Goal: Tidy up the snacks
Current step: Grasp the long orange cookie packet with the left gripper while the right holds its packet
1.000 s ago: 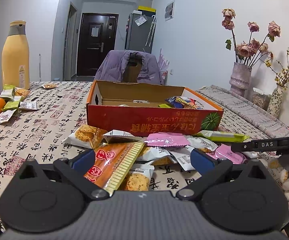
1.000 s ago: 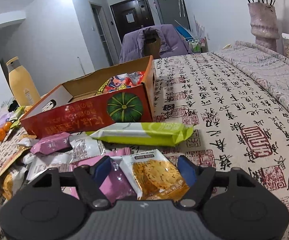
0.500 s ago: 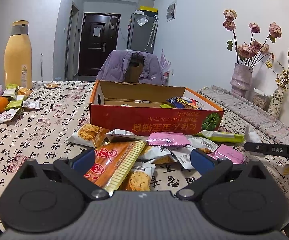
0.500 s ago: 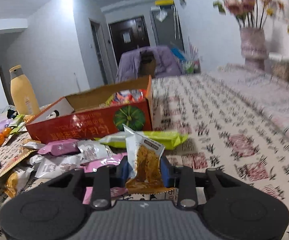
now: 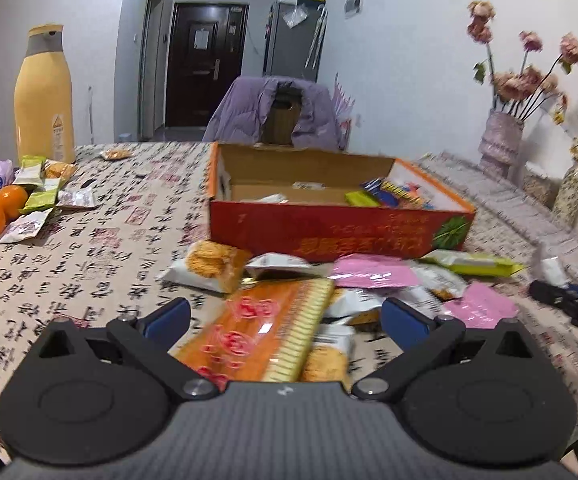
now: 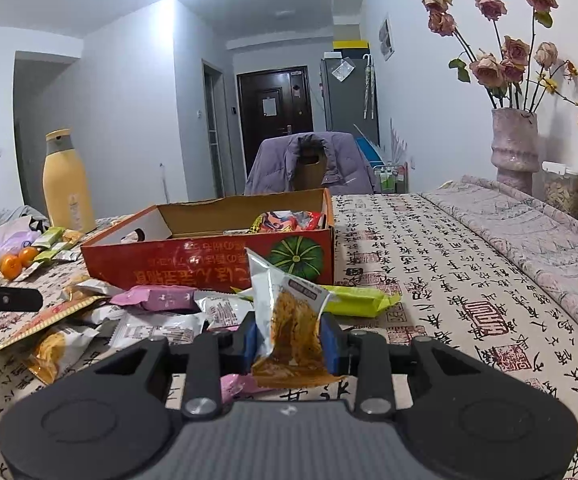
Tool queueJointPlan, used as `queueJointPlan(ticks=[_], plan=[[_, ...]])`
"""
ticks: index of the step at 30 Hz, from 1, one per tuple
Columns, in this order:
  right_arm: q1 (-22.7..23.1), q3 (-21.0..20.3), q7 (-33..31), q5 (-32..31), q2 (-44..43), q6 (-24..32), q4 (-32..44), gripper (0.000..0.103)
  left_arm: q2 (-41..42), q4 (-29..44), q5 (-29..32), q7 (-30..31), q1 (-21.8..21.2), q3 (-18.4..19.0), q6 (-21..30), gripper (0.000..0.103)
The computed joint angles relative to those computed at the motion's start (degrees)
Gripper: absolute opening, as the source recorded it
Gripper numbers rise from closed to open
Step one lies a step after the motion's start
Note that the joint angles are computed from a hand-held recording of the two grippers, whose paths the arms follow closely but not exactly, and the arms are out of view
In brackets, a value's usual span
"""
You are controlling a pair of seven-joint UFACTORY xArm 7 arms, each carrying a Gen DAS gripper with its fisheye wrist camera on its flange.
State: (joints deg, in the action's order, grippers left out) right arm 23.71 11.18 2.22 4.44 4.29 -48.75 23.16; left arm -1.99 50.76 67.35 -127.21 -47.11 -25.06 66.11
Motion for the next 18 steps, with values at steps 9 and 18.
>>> queueJointPlan(ticks=[9,18], plan=[[0.25,0.13,0.20,0.85,0.33,0.30,-0.17,0.031,-4.00,-5.99,-5.23,3.57,5.15,1.86,-11.69,0.103],[0.27,0.07,0.45,0.44,0.78,0.59,0.20,0.031,-7.17,-10.82,-1.92,-4.27,9.47,1.18,-20.73,0.094]])
